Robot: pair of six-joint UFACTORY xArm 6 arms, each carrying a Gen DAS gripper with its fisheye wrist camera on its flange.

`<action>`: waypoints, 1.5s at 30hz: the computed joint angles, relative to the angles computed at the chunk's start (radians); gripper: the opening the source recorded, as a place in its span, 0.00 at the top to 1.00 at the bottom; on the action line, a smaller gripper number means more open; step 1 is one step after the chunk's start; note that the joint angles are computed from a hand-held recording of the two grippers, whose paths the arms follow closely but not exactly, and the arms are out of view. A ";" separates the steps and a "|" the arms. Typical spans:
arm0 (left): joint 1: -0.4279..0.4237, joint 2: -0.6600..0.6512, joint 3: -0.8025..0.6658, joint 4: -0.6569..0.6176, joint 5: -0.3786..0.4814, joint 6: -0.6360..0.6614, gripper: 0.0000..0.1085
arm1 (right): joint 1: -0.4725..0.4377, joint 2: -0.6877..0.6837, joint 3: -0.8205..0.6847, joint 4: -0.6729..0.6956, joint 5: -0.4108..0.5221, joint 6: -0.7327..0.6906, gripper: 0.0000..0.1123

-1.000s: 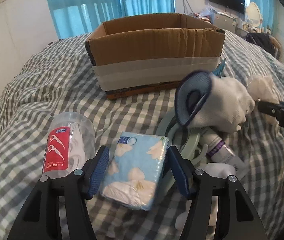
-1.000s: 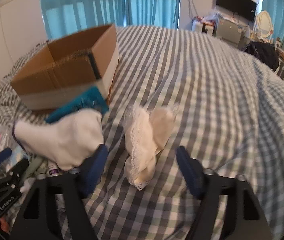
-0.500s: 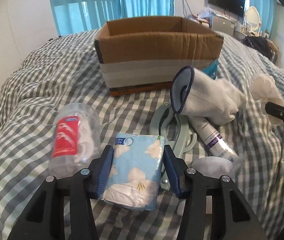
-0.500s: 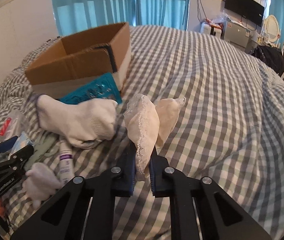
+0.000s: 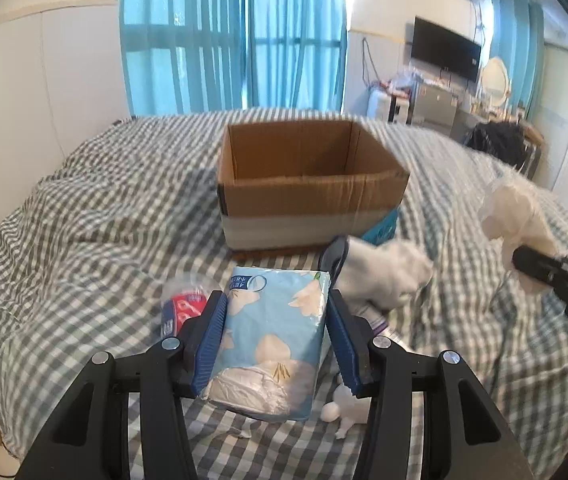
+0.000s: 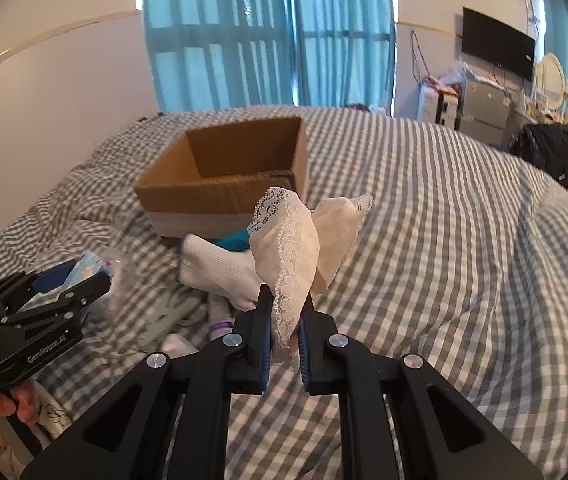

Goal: Organize objects
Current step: 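Carry both items over the box and open both tools to drop them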

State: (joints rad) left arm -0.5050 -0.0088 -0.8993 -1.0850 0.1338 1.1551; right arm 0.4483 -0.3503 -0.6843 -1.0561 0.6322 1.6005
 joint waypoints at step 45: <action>0.027 0.822 -1.119 0.763 0.192 -0.748 0.53 | -0.348 0.680 -0.756 0.327 -0.325 -0.707 0.91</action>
